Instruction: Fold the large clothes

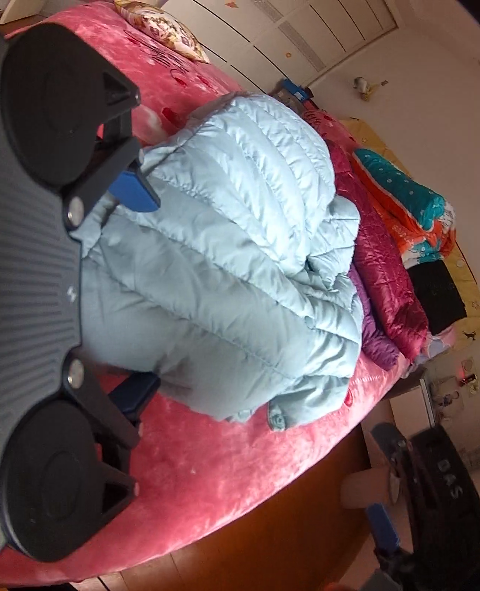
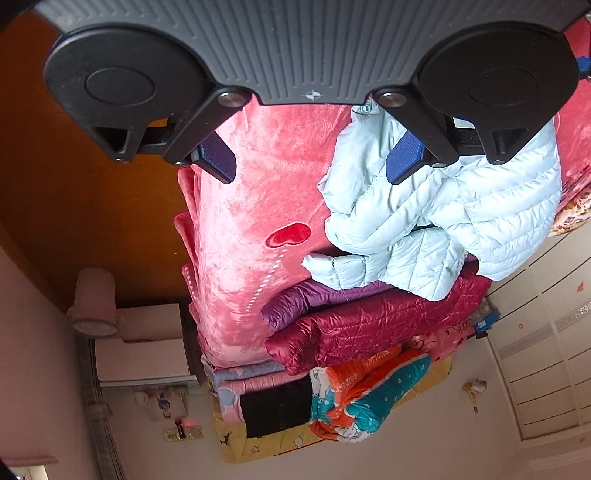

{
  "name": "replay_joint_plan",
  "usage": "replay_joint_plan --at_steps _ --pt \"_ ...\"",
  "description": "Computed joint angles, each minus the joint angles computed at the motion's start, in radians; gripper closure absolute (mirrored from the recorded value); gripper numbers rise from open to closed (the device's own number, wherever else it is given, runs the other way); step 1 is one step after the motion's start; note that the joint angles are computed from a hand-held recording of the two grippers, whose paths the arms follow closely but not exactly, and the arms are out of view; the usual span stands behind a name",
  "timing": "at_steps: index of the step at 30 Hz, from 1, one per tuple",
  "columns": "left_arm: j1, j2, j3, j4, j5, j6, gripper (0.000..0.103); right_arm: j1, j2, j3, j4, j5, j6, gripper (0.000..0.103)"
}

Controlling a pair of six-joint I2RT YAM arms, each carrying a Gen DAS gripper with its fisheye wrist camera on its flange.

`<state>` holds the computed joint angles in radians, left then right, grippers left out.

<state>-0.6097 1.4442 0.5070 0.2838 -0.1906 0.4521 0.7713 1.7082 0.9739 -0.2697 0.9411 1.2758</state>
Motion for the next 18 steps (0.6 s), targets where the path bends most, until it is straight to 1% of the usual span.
replay_joint_plan --at_steps 3,6,8,9,11,12,13,14,16,18 --pt "0.011 0.075 0.070 -0.024 -0.014 -0.070 0.011 -0.019 -0.013 -0.032 0.049 -0.022 -0.005 0.000" --pt "0.041 0.106 0.141 -0.094 0.029 -0.167 0.028 -0.034 -0.017 -0.053 0.096 -0.044 -0.019 0.000" --pt "0.071 0.111 0.175 -0.131 0.076 -0.222 0.050 -0.042 -0.022 -0.069 0.124 -0.059 -0.029 0.000" --pt "0.085 0.111 0.191 -0.146 0.098 -0.252 0.055 -0.045 -0.021 -0.071 0.133 -0.063 -0.033 0.000" --pt "0.113 0.101 0.214 -0.172 0.135 -0.308 0.076 -0.051 -0.023 -0.077 0.149 -0.069 -0.037 0.000" --pt "0.134 0.089 0.226 -0.187 0.159 -0.337 0.080 -0.052 -0.027 -0.084 0.155 -0.069 -0.037 0.000" --pt "0.153 0.074 0.235 -0.202 0.180 -0.361 0.087 -0.053 -0.033 -0.092 0.157 -0.070 -0.032 0.000" --pt "0.170 0.057 0.246 -0.218 0.198 -0.383 0.091 -0.053 -0.035 -0.095 0.154 -0.070 -0.025 0.000" --pt "0.207 0.013 0.259 -0.240 0.232 -0.393 0.095 -0.059 -0.033 -0.096 0.152 -0.076 -0.013 0.000" --pt "0.245 -0.039 0.273 -0.270 0.267 -0.390 0.098 -0.062 -0.033 -0.096 0.146 -0.080 0.007 0.000"
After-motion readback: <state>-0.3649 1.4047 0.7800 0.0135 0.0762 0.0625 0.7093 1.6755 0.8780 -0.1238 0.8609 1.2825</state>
